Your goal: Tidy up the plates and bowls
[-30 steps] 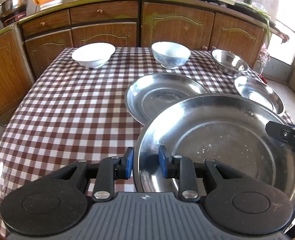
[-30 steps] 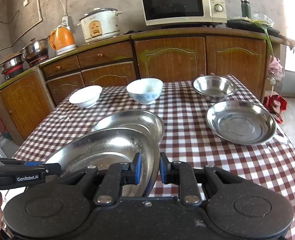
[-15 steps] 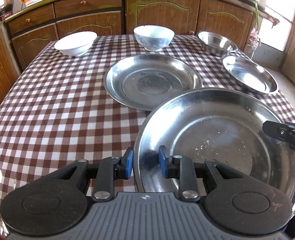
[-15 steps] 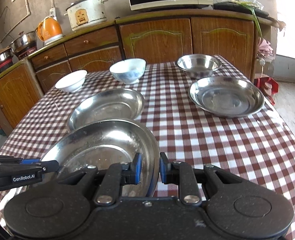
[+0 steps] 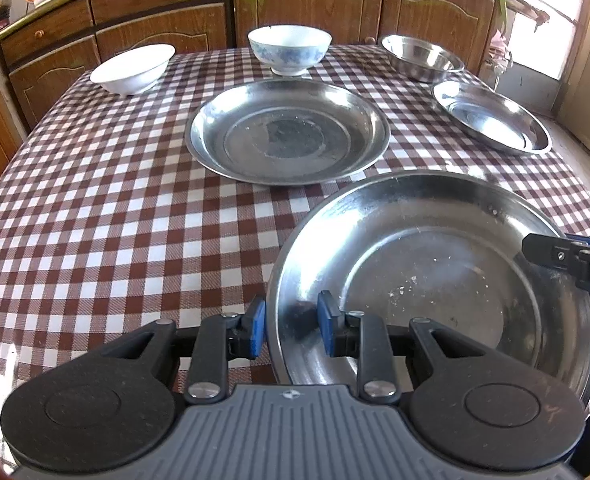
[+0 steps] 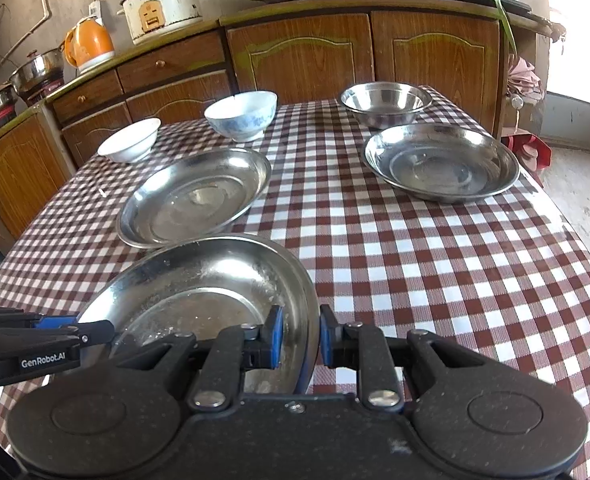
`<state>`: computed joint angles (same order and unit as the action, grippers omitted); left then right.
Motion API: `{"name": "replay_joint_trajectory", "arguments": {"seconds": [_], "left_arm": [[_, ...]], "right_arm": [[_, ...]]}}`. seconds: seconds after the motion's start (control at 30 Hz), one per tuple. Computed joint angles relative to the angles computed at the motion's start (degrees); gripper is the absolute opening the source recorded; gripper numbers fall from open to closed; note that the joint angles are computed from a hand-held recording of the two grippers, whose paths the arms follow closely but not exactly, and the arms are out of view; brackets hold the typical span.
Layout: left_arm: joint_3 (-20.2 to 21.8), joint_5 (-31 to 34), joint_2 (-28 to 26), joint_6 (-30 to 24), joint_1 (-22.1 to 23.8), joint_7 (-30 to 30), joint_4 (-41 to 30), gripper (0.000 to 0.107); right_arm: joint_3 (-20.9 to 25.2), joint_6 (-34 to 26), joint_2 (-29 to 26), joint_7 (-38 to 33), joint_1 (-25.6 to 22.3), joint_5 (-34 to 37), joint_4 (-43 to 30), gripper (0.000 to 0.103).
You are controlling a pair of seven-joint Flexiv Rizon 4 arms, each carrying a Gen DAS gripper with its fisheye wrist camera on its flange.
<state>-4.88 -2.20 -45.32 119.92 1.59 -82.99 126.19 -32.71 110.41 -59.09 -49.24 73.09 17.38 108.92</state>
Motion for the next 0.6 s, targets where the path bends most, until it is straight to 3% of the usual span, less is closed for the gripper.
{"name": "replay_joint_trajectory", "arguments": {"seconds": [0.6], "left_arm": [[0.71, -1.11, -0.69, -0.67, -1.15, 0.29, -0.45, 0.029]], "right_arm": [[-0.55, -1.52, -0.79, 1.37, 0.14, -1.77, -0.04, 0.025]]}}
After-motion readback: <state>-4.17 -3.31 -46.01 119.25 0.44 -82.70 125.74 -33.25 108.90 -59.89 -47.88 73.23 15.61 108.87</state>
